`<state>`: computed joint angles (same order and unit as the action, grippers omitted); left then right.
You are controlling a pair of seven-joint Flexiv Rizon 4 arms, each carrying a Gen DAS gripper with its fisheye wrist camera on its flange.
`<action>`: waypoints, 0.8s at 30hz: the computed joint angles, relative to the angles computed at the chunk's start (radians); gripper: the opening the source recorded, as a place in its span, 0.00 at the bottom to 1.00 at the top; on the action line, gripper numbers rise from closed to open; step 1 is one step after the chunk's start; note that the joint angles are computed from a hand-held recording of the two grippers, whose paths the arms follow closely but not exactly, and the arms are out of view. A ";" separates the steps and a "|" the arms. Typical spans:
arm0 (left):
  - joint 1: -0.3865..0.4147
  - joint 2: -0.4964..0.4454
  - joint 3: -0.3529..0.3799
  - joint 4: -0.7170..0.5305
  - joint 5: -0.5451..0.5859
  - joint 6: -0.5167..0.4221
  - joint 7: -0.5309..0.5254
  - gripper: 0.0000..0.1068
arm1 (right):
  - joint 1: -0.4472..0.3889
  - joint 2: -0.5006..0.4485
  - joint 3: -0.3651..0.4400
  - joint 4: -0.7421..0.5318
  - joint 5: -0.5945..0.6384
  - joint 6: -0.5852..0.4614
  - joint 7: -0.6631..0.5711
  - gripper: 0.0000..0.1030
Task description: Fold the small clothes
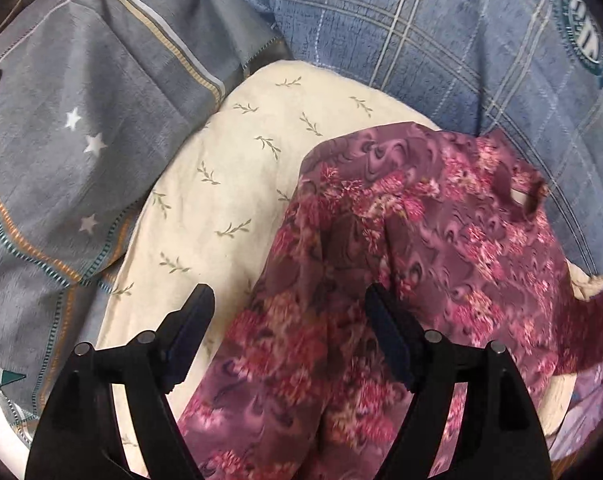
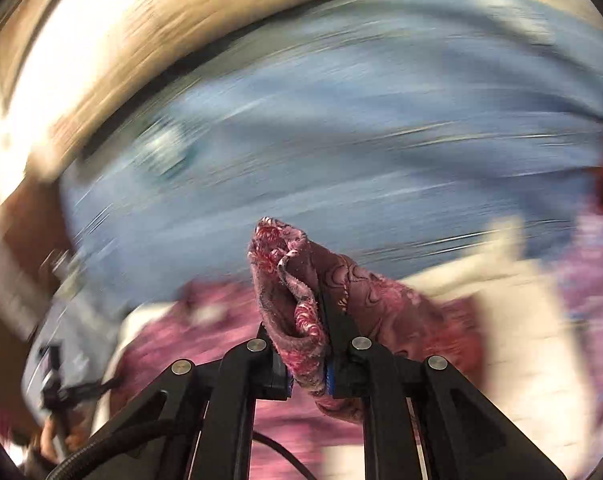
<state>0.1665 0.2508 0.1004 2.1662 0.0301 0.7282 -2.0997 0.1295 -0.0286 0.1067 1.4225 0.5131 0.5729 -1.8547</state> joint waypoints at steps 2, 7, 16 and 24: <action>-0.005 0.046 0.000 0.030 0.024 -0.001 -0.005 0.73 | 0.046 0.026 0.051 0.055 0.013 -0.006 0.003 0.15; 0.009 0.108 0.011 0.075 0.049 -0.001 -0.005 0.73 | 0.208 0.013 0.156 0.220 -0.088 0.028 0.112 0.49; -0.014 0.189 0.005 0.143 -0.034 0.031 0.054 0.73 | 0.224 0.074 0.109 0.228 0.034 -0.095 0.065 0.63; -0.196 -0.051 -0.049 0.108 -0.384 0.205 0.139 0.73 | 0.049 0.178 -0.071 0.276 0.149 -0.232 0.147 0.75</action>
<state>-0.0294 0.2000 0.0517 2.2738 -0.3541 0.9333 -1.9603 0.1783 0.1493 0.0359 1.6987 0.6617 0.3408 -1.7081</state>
